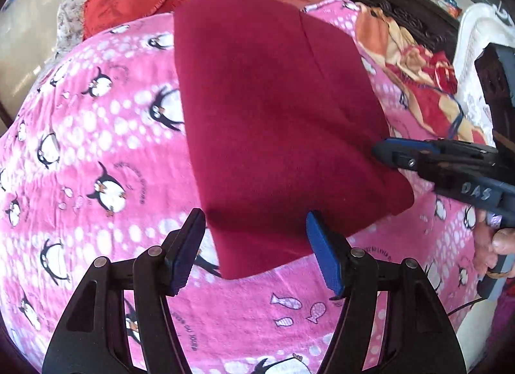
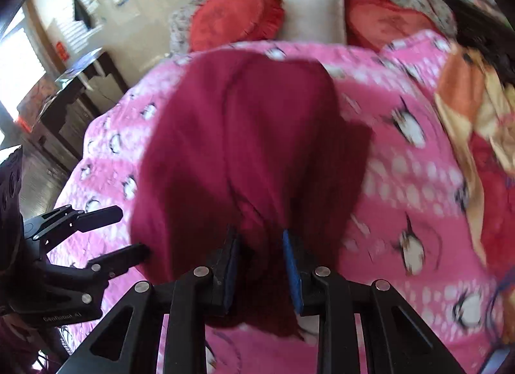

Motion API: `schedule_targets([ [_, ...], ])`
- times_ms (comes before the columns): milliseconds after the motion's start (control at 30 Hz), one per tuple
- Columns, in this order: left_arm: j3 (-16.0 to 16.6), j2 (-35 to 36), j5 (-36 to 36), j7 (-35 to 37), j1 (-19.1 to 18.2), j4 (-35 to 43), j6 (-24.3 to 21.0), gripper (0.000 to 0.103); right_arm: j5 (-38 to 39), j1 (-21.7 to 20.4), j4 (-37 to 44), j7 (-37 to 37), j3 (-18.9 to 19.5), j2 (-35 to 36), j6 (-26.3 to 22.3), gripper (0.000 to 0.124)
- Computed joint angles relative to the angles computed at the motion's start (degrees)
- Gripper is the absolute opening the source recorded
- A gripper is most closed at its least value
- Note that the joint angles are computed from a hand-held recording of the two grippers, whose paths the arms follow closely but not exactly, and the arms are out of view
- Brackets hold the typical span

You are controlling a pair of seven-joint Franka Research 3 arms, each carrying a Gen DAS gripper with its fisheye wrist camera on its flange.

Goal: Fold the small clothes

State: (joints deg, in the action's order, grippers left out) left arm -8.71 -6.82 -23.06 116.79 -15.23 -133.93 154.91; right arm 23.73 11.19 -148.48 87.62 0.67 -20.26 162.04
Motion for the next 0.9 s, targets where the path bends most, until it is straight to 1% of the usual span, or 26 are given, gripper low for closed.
schedule_targets([
  [33,-0.2,-0.1,0.4,-0.1,0.0,-0.2,0.2,0.065,1.9,1.0,-0.7,-1.1,-1.2,-0.8,0.0,0.024],
  [67,-0.3,-0.3,0.7,-0.5,0.0,-0.5,0.8,0.065,2.7,1.2,-1.1,-1.3,-1.7,-1.7,-0.2,0.024],
  [100,-0.1,-1.1,0.1,0.0,-0.2,-0.8,1.3,0.065,2.4,0.4,-1.2,-0.5,-1.1,-2.3,-0.2,0.024],
  [133,0.4,-1.2,-1.5,1.3,-0.6,-0.8,1.9,0.065,2.4,0.0,-1.4,0.1,-1.0,-3.2,0.2,0.024],
  [233,1.9,-3.0,-7.1,4.8,-2.1,-1.3,3.8,0.065,4.1,0.4,-1.3,0.0,-1.8,-4.4,3.9,0.027],
  [267,2.3,-3.2,-8.1,5.4,-2.4,-1.1,3.7,0.065,4.1,0.0,-0.3,0.5,-1.6,-3.4,5.3,0.032],
  [300,2.4,-2.8,-8.5,5.4,-2.6,-0.3,3.2,0.065,3.5,-0.8,0.8,1.6,-1.0,-2.3,5.6,0.036],
  [333,2.1,-2.3,-8.1,4.8,-2.6,0.3,3.0,0.065,3.5,-0.9,2.0,2.0,-1.2,-0.8,5.9,0.041],
  [400,1.4,-1.2,-7.6,3.7,-2.6,1.4,2.2,0.065,4.5,0.0,5.6,1.8,-2.1,3.3,5.3,0.041],
  [433,1.3,-1.0,-8.1,4.4,-2.7,1.7,1.4,0.065,5.0,0.2,7.3,1.8,-2.4,5.4,5.0,0.041],
  [467,0.8,-0.4,-8.0,4.5,-2.8,2.1,1.0,0.065,5.6,0.4,8.4,1.4,-2.5,7.0,5.0,0.038],
  [500,0.1,0.2,-6.6,3.7,-2.6,2.3,0.9,0.065,4.7,-0.2,9.7,1.7,-2.0,8.8,5.1,0.025],
  [533,-0.6,0.5,-5.2,2.8,-2.5,2.2,1.6,0.065,1.5,-1.7,10.6,3.8,-0.6,9.7,5.0,0.02],
  [567,-1.1,0.8,-4.1,2.2,-2.4,2.1,2.3,0.065,-0.5,-2.5,10.6,4.6,0.0,9.9,5.3,0.016],
  [633,-1.4,1.5,-4.5,2.5,-2.7,2.4,2.9,0.065,-9.4,-6.1,10.3,9.8,2.9,9.2,6.9,0.007],
  [700,-1.9,2.5,-4.9,2.2,-2.9,2.9,3.2,0.065,-17.4,-9.7,10.7,15.6,5.3,9.9,7.3,0.007],
  [733,-2.3,2.9,-4.1,1.9,-2.8,3.1,3.4,0.066,-23.3,-12.2,11.5,19.8,7.0,11.1,6.5,0.007],
  [767,-2.7,3.2,-2.5,1.2,-2.6,3.0,4.0,0.066,-26.8,-12.9,12.0,22.3,7.4,12.3,6.1,0.007],
  [800,-3.0,3.4,-0.9,0.4,-2.5,2.8,4.8,0.066,-29.5,-13.2,11.8,24.4,7.5,12.8,6.8,0.007],
  [833,-3.1,3.3,-0.8,0.4,-2.4,2.7,4.8,0.066,-29.7,-12.5,11.4,24.4,6.8,12.4,7.2,0.007],
  [900,-2.8,2.7,-2.0,1.2,-2.4,2.5,4.4,0.066,-23.9,-8.9,10.3,20.7,3.4,10.9,7.4,0.008],
])
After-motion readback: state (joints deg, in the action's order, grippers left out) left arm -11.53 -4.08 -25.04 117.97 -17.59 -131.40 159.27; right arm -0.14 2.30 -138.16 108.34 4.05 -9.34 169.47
